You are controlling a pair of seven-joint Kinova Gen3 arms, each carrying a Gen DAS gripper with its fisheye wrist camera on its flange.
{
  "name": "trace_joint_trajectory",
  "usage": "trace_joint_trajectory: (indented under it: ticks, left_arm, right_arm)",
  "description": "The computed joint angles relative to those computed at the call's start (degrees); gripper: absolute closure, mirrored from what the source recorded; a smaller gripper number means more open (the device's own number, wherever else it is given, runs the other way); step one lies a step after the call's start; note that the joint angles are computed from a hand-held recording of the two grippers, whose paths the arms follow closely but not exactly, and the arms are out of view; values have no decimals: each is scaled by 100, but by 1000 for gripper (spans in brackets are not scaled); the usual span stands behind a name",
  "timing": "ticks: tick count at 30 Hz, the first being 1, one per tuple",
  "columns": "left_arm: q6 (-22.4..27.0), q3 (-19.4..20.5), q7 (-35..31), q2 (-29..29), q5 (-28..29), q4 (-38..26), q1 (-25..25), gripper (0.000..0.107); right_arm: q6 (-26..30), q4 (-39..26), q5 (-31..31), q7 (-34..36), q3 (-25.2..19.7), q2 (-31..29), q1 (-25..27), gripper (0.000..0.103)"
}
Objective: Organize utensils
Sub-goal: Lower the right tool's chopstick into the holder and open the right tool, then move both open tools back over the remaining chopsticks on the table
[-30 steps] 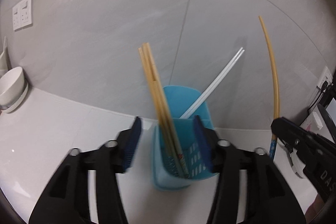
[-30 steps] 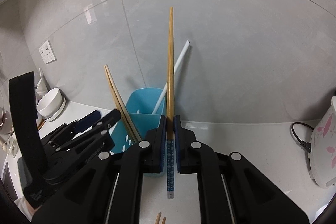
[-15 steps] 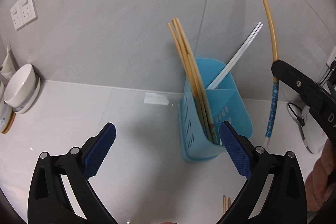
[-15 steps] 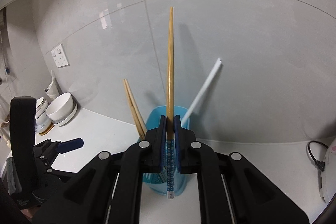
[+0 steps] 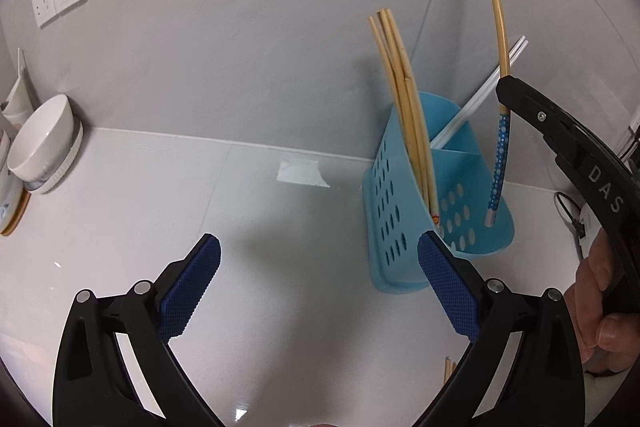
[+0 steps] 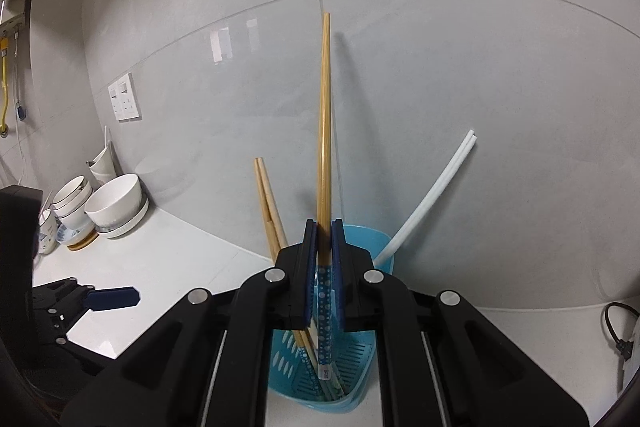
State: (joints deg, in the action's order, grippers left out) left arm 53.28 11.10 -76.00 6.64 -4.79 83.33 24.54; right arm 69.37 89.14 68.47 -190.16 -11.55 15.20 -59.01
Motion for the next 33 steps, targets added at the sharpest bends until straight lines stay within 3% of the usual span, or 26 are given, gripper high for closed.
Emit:
trace_joint_trajectory:
  ticks: [10,23,25,27,30,33]
  left_arm:
    - [-62,-20,140,90,-83,30,35,11]
    - [13,-25,191,144,-137,-64,103,11]
    - [25,-23,221,123,-157,-75,120,11]
    - [69,-16,238,78,-146,-81,124,11]
    - [122,3,202,-14,-135,-62,114,11]
    - [171,51,218,-143,-151,-34,139,10]
  right_arm:
    - [-210,195,-13,-239,55,168,25,96]
    - [-205,123,-365,55,128,320,-45,94]
    - [-196,90,-474,70,125,273,-51,84]
    - [-59,52,-542,80,113,221,-110,66]
    - [224,15,-652,7,46,87,-221,47]
    - [575,2,-789,-75,-63,-56,-311,33]
